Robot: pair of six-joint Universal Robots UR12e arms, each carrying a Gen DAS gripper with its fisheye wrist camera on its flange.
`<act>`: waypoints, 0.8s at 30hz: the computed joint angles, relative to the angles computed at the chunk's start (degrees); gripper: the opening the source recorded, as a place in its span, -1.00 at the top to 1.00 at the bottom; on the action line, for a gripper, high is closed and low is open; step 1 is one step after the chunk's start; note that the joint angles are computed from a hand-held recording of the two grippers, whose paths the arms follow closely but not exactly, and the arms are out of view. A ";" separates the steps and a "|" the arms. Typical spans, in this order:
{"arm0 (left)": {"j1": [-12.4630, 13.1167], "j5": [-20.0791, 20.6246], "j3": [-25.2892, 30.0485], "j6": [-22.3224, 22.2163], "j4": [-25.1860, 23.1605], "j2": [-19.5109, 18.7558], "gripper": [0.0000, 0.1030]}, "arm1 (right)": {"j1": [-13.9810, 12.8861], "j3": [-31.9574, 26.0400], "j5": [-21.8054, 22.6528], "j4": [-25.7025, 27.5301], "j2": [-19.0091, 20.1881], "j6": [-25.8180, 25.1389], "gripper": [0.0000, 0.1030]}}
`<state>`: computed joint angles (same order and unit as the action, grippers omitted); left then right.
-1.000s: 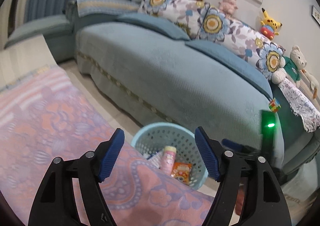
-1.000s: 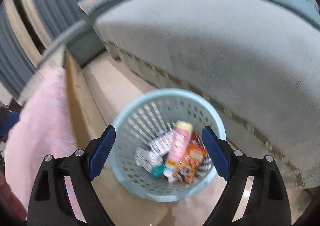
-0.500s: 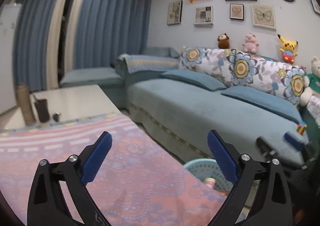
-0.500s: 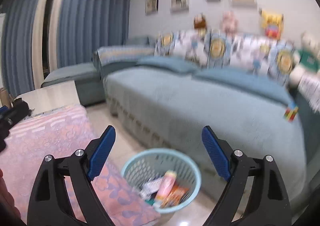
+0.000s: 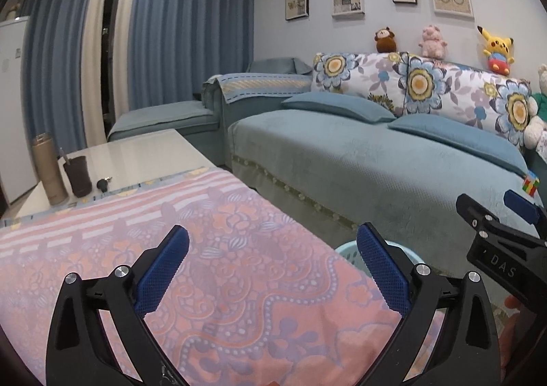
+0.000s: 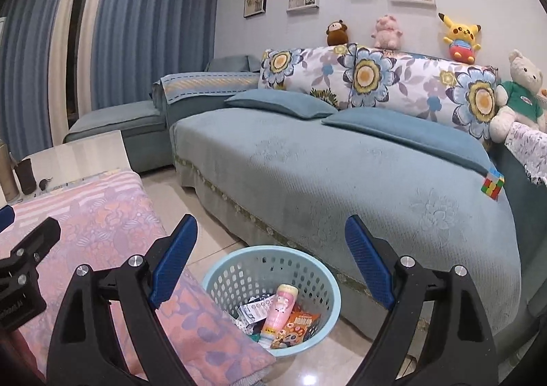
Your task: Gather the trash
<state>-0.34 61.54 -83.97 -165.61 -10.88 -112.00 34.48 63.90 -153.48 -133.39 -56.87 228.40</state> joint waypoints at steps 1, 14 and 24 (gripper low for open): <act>0.00 0.05 -0.05 0.17 0.10 -0.01 -0.85 | -0.06 0.00 0.05 0.47 -0.03 0.49 -0.62; -0.10 0.09 -0.57 0.81 0.11 0.27 -0.85 | -0.87 1.03 2.88 4.31 -1.07 6.36 -0.62; -0.19 0.40 -0.49 1.10 -1.08 0.36 -0.85 | -0.66 0.53 2.55 3.95 -0.67 5.45 -0.62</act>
